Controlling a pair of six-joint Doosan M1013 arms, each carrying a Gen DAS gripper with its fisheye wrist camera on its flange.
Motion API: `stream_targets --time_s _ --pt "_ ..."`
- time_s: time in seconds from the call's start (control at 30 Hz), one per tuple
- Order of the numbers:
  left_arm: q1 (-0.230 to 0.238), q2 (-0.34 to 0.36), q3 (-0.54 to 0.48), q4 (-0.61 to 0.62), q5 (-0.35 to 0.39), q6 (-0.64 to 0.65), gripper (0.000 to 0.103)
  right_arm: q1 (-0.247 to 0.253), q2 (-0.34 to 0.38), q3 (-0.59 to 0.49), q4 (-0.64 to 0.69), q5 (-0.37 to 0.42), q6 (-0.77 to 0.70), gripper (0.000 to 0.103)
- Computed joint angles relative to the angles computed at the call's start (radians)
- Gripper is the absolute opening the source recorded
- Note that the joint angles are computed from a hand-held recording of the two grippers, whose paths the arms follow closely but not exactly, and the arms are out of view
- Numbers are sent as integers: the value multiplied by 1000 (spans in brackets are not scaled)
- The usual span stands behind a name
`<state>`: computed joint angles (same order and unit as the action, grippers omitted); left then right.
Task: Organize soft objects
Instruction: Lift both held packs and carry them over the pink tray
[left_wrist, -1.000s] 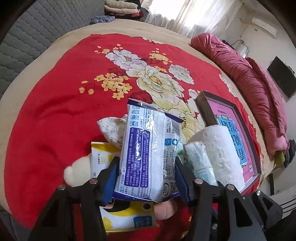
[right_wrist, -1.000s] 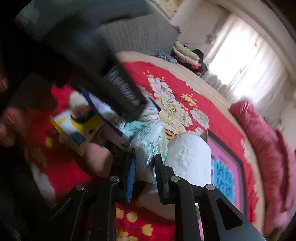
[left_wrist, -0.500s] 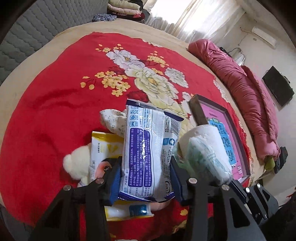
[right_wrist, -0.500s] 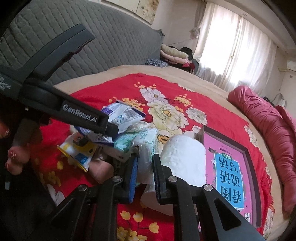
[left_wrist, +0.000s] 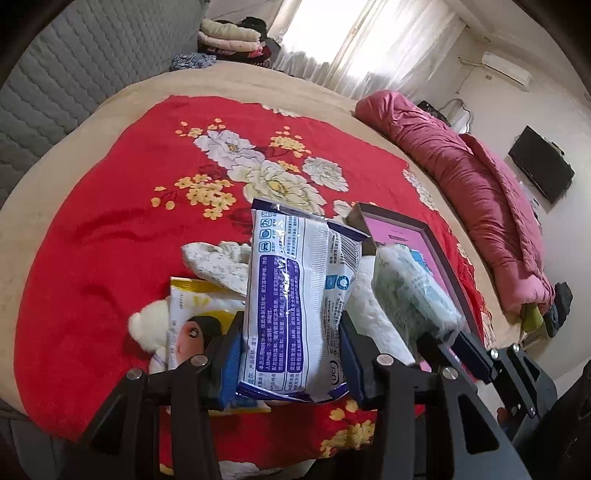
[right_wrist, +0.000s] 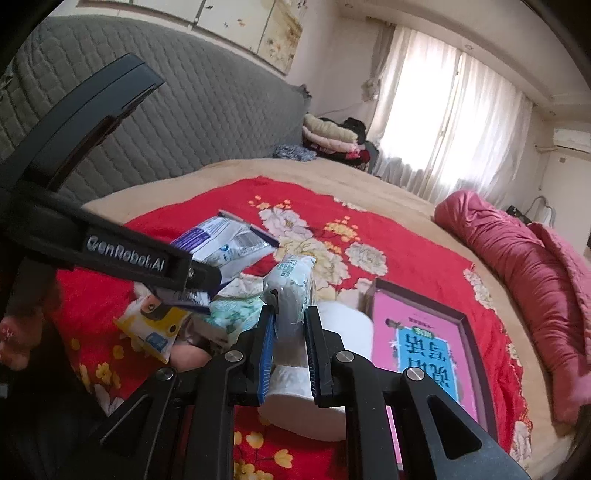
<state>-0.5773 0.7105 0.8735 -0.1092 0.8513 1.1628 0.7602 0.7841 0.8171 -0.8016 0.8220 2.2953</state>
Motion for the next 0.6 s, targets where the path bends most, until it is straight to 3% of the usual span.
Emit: stream_targets --time_s 0.6 --pt "-88 10 -62 56 20 37 46 3 -145 212 -241 22 348 16"
